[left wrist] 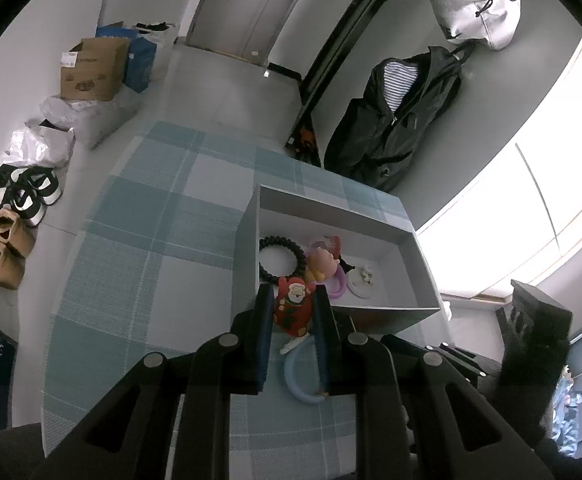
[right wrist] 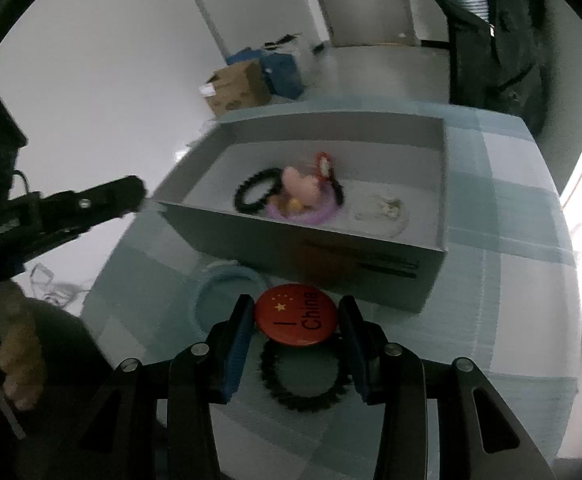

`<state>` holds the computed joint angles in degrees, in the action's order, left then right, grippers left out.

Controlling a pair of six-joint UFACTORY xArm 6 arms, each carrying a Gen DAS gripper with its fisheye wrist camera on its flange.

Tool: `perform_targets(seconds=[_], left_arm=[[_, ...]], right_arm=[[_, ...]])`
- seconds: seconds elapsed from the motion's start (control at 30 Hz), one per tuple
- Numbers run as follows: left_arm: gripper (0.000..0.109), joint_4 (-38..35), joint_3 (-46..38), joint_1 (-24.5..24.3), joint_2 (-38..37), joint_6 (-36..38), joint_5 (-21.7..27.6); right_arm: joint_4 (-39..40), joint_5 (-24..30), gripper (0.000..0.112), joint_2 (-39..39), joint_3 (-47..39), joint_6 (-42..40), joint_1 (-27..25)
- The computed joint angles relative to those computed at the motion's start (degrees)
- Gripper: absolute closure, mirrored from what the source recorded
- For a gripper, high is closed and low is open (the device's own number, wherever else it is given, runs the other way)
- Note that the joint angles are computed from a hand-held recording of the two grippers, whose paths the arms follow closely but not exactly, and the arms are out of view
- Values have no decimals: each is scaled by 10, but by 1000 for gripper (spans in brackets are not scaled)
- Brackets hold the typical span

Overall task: Organize jewelry
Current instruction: 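Grasp the red round China badge with the right tool while the left holds Santa, then lower the badge and Santa into the grey box and open both tools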

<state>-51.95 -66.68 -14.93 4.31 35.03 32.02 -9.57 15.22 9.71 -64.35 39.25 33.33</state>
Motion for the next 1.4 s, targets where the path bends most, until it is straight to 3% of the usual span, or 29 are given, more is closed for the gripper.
perform_targets(seconds=[0.3, 0.4, 0.5, 0.73, 1.1, 1.4], left_arm=[[94, -8, 3, -4, -5, 10, -24], [94, -13, -4, -5, -1, 17, -22], [94, -13, -15, -7, 8, 21, -18], [94, -7, -57, -16, 39, 30, 0], [94, 33, -125, -24, 100, -21, 21], [94, 77, -152, -18, 122, -61, 49]], right_arm=[[100, -87, 71, -21, 30, -106, 15], [174, -125, 71, -25, 34, -172, 23], [306, -163, 71, -30, 36, -290, 33], [494, -175, 71, -22, 3, -452, 35], [539, -134, 71, 20, -59, -489, 0], [478, -100, 71, 43, -76, -409, -25]])
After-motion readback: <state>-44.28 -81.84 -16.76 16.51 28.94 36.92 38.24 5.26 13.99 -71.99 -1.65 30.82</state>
